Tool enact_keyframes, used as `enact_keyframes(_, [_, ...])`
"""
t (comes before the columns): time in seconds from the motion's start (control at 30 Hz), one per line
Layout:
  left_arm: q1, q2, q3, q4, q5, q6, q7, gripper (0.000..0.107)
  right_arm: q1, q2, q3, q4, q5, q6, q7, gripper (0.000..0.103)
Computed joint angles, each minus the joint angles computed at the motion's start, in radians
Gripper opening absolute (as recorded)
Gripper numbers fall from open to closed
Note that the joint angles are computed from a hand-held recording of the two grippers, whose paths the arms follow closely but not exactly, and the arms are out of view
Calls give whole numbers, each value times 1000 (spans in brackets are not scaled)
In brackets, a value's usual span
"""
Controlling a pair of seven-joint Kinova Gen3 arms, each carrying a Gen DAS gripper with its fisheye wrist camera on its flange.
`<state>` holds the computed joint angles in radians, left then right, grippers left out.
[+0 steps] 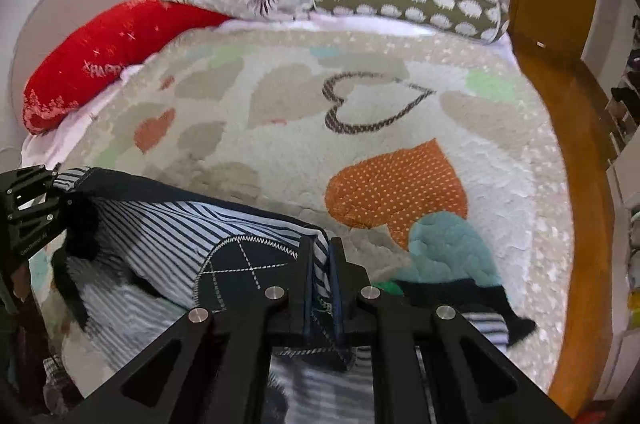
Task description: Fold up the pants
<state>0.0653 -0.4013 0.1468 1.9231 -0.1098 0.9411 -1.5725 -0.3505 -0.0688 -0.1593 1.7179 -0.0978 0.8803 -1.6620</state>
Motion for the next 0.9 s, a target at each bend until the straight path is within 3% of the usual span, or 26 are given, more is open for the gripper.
enact_keyframes(0.33, [6,-160,-7,52,47,63,7,14,-13,-188,-67,114,39,10,-120,8])
enact_keyframes(0.53, [-3,-264,-49,123,101,109,23,14,-32,-278,-84,227,-12,-12,-166,8])
enact_keyframes(0.77, [-34,-323,-21,229,119,145,63,15,-49,-329,-110,361,-87,-80,-235,9])
enact_keyframes(0.9, [-40,-335,34,232,99,154,72,18,-38,-347,-140,417,-90,-109,-310,14])
